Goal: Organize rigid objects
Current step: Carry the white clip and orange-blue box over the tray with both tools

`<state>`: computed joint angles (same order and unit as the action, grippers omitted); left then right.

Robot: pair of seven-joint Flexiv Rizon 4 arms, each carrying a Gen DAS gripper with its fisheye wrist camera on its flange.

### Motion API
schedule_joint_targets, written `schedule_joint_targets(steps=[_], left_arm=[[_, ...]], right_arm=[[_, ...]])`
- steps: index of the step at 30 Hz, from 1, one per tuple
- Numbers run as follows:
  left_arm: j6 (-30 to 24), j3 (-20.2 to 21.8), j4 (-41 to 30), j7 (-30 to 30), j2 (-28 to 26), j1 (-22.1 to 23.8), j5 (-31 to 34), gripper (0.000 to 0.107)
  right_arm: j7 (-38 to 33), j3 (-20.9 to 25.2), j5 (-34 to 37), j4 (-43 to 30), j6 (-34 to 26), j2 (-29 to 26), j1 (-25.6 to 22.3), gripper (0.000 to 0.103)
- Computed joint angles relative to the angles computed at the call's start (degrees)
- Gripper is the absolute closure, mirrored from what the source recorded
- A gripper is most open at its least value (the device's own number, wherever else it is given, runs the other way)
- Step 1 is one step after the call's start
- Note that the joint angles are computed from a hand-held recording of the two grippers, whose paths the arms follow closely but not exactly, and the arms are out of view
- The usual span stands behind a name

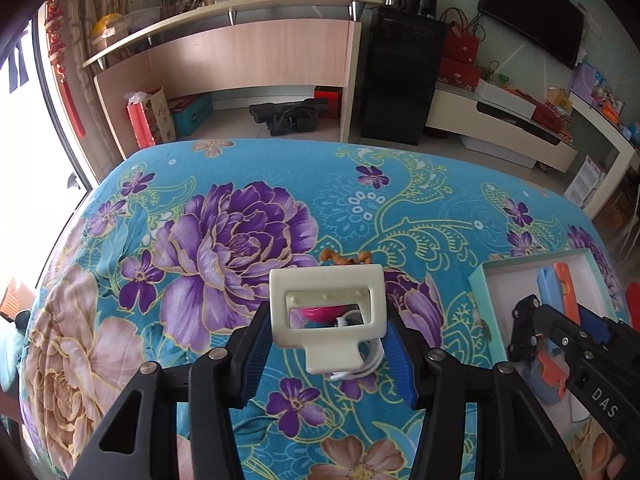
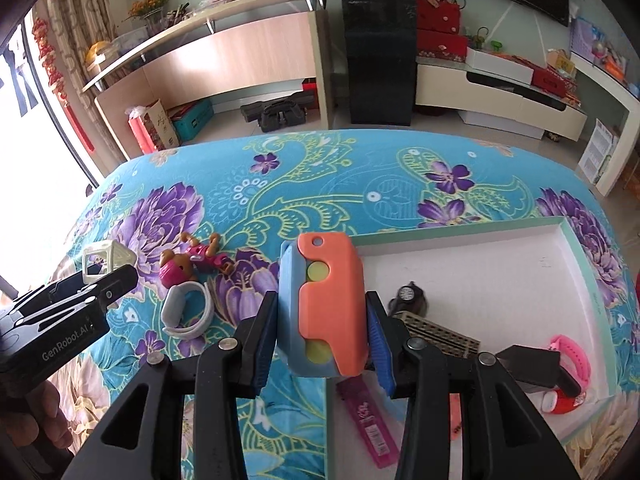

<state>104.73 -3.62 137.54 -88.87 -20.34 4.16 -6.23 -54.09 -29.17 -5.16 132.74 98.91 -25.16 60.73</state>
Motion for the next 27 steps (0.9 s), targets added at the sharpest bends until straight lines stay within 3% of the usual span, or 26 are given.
schedule_joint_targets(steps=[9,13,18,27], left_arm=[[-2.56,-0.58,-3.24,3.18,-0.66,-7.34,0.62,0.051],[-4.06,1.77,-5.06,4.51,-1.6,-12.94,0.15,0.051],[-5.58,1.58,-6.97,6.18,-2.94,-16.61,0.35,0.051],[-9.78,3.38,-11.6,7.62,-6.43,-23.53,1.01,0.051]], right_arm=[[0.99,-8.08,2.97,4.91,-0.8,1.74,2.45,0.06],[1.2,-11.09,3.76,7.04,-0.21,2.44,2.98,0.06],[1.12,-16.21,6.79,9.04,-0.21,2.54,5.4,0.06],[0.75,-19.43,9.12,10.84,-0.04,2.63,5.41,0.059]])
